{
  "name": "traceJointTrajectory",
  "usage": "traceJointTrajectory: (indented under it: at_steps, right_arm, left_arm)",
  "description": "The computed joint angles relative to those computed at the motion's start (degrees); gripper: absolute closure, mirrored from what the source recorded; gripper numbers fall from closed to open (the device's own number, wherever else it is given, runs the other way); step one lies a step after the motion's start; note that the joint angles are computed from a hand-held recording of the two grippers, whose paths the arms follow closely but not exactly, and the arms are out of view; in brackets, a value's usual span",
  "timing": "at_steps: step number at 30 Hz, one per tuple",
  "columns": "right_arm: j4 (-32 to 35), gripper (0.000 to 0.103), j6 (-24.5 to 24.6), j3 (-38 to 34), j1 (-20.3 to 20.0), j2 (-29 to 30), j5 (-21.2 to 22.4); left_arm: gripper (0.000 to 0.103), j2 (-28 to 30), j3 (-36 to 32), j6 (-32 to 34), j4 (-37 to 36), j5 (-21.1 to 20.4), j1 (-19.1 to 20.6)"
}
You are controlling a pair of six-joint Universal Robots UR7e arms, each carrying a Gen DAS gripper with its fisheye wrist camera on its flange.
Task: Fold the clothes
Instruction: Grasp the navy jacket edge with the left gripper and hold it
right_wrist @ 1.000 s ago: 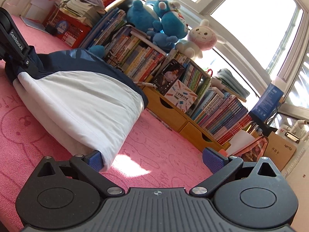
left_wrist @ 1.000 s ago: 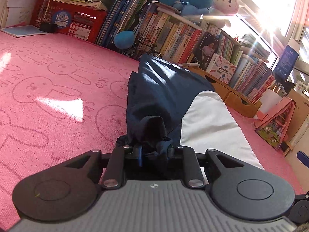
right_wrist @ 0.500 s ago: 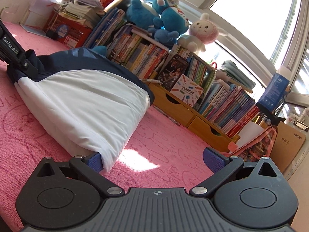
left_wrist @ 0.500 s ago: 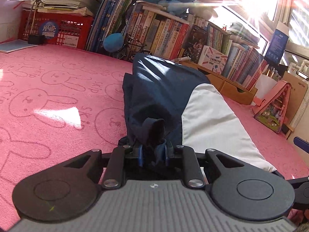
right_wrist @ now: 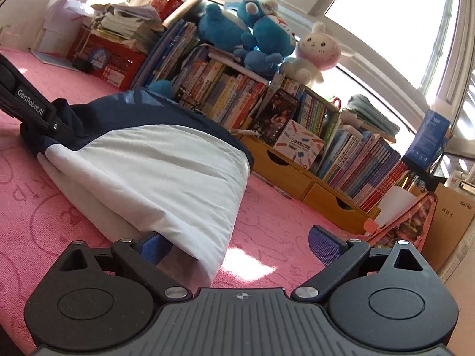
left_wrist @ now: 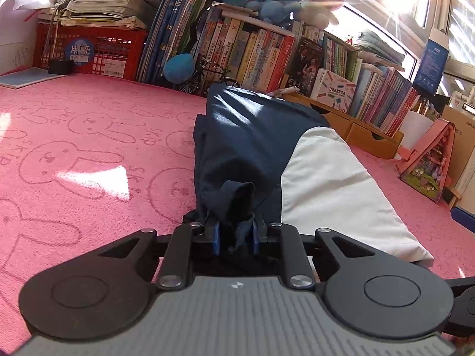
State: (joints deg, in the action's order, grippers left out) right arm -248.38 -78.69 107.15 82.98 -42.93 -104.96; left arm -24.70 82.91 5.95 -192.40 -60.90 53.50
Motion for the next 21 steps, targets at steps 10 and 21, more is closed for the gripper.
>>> traceJointTrajectory:
  at_steps: [10,21]
  right_arm:
    - [-5.23,0.001,-5.30,3.01,-2.15,-2.07,3.78]
    - [11.70,0.000,4.69,9.92,-3.22,-11.64,2.75]
  left_arm:
    - [0.083,-1.78,0.74,-3.20,2.52,-4.71,1.34]
    - [0.083,-2.95,1.12,-4.54,3.38,-9.72,2.95]
